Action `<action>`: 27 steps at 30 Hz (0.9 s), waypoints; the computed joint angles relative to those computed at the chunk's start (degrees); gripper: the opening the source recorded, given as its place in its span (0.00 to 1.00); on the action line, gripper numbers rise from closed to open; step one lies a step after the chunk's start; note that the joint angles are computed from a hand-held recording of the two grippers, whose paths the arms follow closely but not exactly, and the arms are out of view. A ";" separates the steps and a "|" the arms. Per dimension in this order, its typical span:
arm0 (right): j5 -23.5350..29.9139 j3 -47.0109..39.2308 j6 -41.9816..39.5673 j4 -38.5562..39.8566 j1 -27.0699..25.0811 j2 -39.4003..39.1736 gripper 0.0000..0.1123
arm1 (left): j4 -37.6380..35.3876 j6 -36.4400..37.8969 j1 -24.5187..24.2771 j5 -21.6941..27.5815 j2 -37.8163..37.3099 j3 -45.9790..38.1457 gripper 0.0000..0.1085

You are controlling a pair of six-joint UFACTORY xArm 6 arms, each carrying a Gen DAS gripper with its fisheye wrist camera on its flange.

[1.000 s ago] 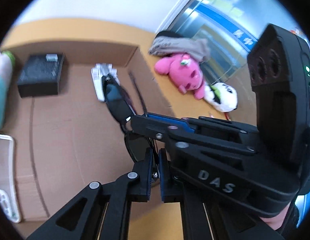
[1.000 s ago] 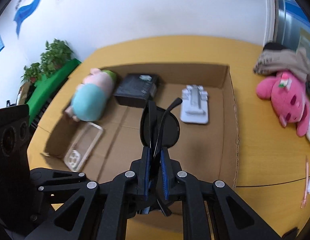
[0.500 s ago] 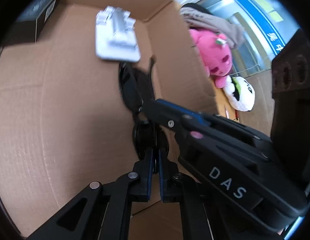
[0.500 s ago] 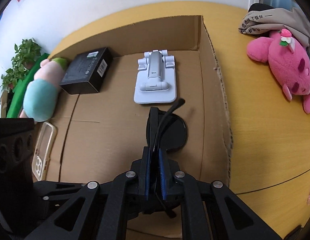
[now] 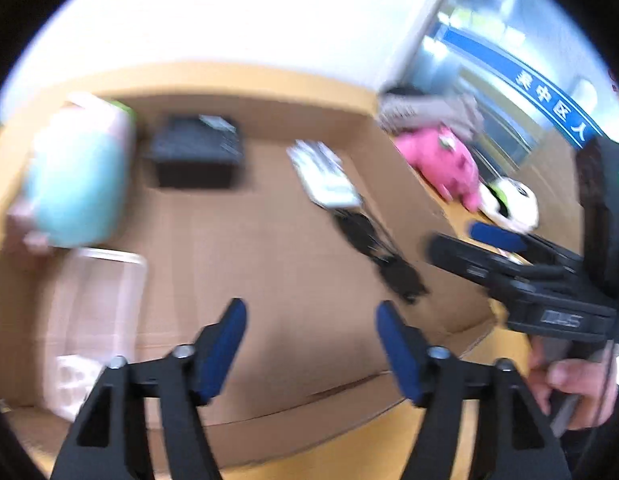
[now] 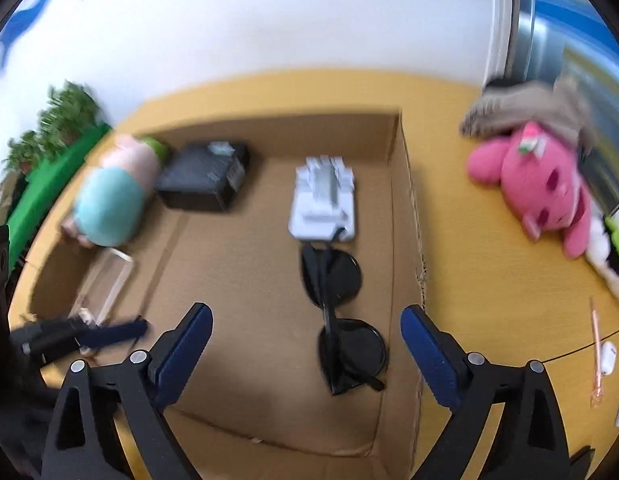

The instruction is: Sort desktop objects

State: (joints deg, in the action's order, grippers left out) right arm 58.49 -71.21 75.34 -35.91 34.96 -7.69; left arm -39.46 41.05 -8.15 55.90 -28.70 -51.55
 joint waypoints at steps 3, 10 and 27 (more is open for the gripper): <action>-0.88 0.85 6.51 -7.13 4.89 -1.26 0.88 | -2.66 3.99 4.98 -3.73 -4.33 3.63 0.68; 3.89 -1.61 18.31 -20.09 14.15 3.99 0.92 | -7.01 11.63 9.37 -14.35 -8.57 10.34 0.73; 8.86 3.65 29.85 -31.17 17.32 7.38 0.92 | -24.02 31.60 2.86 -34.44 -10.43 20.73 0.81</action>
